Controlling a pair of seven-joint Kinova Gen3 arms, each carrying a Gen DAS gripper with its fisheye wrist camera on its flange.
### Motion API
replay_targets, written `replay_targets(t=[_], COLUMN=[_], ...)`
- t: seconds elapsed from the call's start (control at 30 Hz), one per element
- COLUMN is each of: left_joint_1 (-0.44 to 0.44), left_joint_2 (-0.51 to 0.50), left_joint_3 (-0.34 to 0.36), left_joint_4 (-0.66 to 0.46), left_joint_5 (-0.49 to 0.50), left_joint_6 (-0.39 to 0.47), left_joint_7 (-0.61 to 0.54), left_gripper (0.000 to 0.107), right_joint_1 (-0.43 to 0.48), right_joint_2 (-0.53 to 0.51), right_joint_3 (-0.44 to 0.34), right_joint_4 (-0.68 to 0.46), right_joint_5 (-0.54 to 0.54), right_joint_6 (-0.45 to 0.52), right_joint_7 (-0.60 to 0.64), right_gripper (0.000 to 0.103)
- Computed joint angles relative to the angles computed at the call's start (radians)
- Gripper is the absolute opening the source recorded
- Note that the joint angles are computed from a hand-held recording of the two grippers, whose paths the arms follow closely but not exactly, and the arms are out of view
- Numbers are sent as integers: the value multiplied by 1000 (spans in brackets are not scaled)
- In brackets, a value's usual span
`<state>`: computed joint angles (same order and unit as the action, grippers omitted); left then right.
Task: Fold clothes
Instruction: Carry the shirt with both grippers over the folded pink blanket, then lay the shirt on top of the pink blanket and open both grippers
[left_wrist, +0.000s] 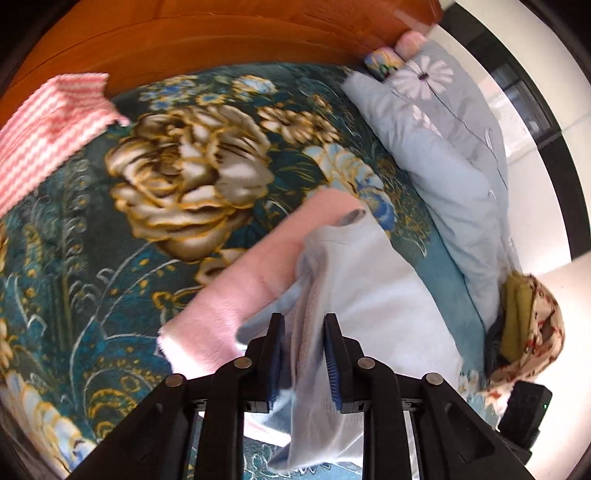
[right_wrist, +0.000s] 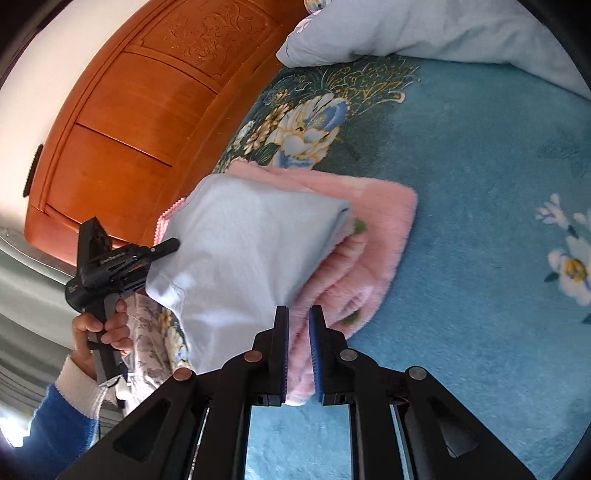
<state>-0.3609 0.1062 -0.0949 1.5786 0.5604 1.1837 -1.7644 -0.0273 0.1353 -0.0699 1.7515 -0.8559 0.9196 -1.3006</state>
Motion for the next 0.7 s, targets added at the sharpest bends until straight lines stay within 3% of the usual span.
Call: replay_targets(t=[0.13, 0.27, 0.43, 0.53, 0.7], left_joint_1=[32, 74, 150, 168, 144], left_joint_2=[-75, -145, -156, -153, -148], left_joint_3=[-5, -5, 22, 37, -25], left_joint_4=[12, 48, 90, 130, 248], left_joint_5=[-79, -27, -87, -135, -31], left_joint_6=[-61, -85, -119, -152, -192], left_joint_7=[91, 40, 50, 80, 23], left_gripper=[25, 26, 26, 26, 26], right_joint_1=[-5, -47, -99, -136, -125], right_joint_2=[-28, 20, 104, 102, 150], right_joint_3=[11, -10, -67, -58, -44], right_joint_4=[-42, -162, -277, -266, -277], right_joint_5=[53, 127, 204, 296, 354], right_joint_6=[-11, 6, 64, 20, 11], right_joint_7=[-24, -61, -57, -90, -168], right_gripper=[12, 12, 12, 12, 9])
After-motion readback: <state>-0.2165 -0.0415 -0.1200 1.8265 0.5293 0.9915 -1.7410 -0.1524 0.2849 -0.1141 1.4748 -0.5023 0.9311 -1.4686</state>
